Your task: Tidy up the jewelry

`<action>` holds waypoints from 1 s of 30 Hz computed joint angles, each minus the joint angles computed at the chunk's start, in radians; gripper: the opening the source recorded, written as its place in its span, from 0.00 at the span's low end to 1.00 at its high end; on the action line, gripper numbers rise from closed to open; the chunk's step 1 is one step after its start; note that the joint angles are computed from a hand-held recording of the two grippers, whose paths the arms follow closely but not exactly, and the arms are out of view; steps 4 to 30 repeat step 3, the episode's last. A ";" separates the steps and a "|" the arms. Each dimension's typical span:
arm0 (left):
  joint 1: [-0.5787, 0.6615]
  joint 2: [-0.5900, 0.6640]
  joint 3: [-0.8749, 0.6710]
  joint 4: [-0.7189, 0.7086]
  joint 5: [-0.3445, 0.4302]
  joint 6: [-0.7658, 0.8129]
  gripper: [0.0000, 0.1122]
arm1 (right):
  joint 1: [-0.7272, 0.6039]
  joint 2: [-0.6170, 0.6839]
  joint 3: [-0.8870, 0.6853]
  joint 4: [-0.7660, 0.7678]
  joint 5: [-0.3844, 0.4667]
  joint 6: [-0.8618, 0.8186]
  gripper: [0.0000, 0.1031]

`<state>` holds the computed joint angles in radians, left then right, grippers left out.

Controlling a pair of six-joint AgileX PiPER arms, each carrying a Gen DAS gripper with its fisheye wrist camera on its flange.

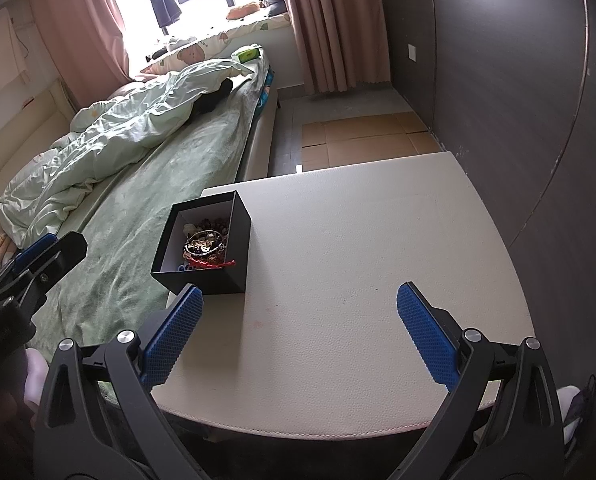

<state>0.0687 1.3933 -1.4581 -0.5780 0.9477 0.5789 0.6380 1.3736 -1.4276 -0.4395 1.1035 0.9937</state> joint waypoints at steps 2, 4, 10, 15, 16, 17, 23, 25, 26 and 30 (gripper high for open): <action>0.002 0.005 -0.006 -0.001 0.004 0.001 0.84 | 0.001 0.000 -0.001 -0.001 0.000 0.000 0.94; 0.002 0.005 -0.006 -0.001 0.004 0.001 0.84 | 0.001 0.001 -0.001 -0.001 0.001 0.000 0.94; 0.002 0.005 -0.006 -0.001 0.004 0.001 0.84 | 0.001 0.001 -0.001 -0.001 0.001 0.000 0.94; 0.002 0.005 -0.006 -0.001 0.004 0.001 0.84 | 0.001 0.001 -0.001 -0.001 0.001 0.000 0.94; 0.002 0.005 -0.006 -0.001 0.004 0.001 0.84 | 0.001 0.001 -0.001 -0.001 0.001 0.000 0.94; 0.002 0.005 -0.006 -0.001 0.004 0.001 0.84 | 0.001 0.001 -0.001 -0.001 0.001 0.000 0.94; 0.002 0.005 -0.006 -0.001 0.004 0.001 0.84 | 0.001 0.001 -0.001 -0.001 0.001 0.000 0.94; 0.002 0.005 -0.006 -0.001 0.004 0.001 0.84 | 0.001 0.001 -0.001 -0.001 0.001 0.000 0.94; 0.002 0.005 -0.006 -0.001 0.004 0.001 0.84 | 0.001 0.001 -0.001 -0.001 0.001 0.000 0.94; 0.002 0.005 -0.006 -0.001 0.004 0.001 0.84 | 0.001 0.001 -0.001 -0.001 0.001 0.000 0.94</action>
